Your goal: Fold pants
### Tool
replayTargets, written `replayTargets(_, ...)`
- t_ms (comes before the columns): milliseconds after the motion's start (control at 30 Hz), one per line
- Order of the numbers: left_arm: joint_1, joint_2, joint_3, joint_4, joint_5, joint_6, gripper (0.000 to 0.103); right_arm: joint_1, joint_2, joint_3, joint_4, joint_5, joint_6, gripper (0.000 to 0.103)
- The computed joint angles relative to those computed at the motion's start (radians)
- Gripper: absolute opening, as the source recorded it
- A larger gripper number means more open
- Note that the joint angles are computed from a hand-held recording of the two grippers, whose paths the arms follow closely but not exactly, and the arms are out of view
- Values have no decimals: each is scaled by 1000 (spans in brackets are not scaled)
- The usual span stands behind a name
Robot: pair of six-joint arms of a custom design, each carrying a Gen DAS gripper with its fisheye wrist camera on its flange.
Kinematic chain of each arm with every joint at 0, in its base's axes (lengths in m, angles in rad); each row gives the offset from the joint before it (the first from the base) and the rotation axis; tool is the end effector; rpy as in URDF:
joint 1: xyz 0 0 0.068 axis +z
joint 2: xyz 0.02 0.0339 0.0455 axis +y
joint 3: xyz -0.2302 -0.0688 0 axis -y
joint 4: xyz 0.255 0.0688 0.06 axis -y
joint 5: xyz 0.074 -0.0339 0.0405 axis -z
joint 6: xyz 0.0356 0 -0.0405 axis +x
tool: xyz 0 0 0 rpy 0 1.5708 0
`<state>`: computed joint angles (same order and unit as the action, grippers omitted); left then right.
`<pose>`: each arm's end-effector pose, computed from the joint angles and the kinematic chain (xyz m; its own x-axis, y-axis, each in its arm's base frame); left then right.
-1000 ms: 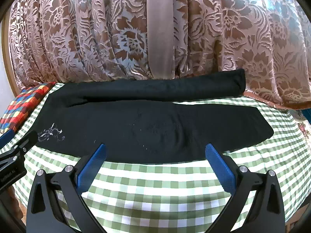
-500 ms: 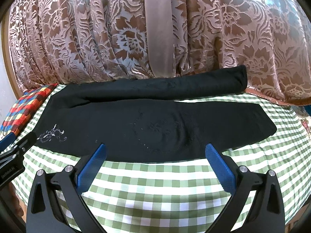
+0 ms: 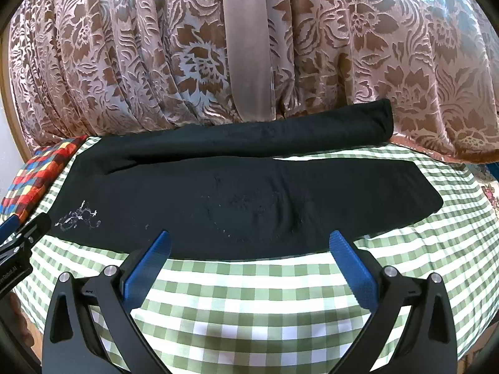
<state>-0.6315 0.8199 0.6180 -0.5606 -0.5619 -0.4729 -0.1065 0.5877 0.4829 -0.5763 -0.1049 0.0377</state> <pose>0.1727 -0.1028 0.2175 -0.5822 -0.0517 -0.8114 -0.0860 0.9963 -0.0017 0.1727 -0.0147 0.2052 -0.6247 0.1045 -0.7738 0.0484 0.9943 0.0952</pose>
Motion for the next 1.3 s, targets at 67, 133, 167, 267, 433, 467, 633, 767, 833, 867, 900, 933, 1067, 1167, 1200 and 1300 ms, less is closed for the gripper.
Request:
replayTargets(67,2,0,0,-2,3,-2,100,-1,5,0,1,-1,-1,101)
replayTargets(133,5,6,-1,2,7,-2,100,-9,12,-2,6,-8,-4,101)
replayTargets(167,9,10,-2,6,11,0,100,-14,17,-3,8,-13,-8,101)
replayTargets(267,21,18,-9,17,31,6,100,-50,40,-1,12,-67,-18,101)
replayTargets(433,182,21,-54,70,296,63,100,-338,302,79,-51,-537,-167,101)
replayTargets(467,238,22,-67,80,374,63,100,-418,407,119,-85,-618,-206,101)
replayTargets(633,545,28,-129,111,642,88,100,-641,807,314,-240,-775,-354,101)
replayTargets(767,783,95,-119,98,781,154,100,-701,996,434,-256,-818,-337,101)
replayTargets(833,894,156,-100,102,866,172,100,-690,1050,470,-226,-822,-296,97)
replayTargets(867,954,193,-92,115,914,168,100,-678,1073,486,-205,-820,-270,91)
replayTargets(900,1016,237,-81,134,960,157,96,-664,1094,497,-183,-814,-245,87)
replayTargets(933,1049,279,-62,140,979,148,85,-660,1106,504,-174,-806,-239,82)
replayTargets(1067,1139,441,16,170,1049,139,71,-625,1149,527,-87,-786,-178,74)
replayTargets(1167,1139,519,61,214,1051,106,69,-601,1180,554,-31,-753,-117,51)
replayTargets(1200,1134,540,71,236,1044,96,68,-594,1193,566,-21,-745,-103,46)
replayTargets(1300,1124,602,107,284,1021,60,41,-588,1247,612,-12,-731,-78,23)
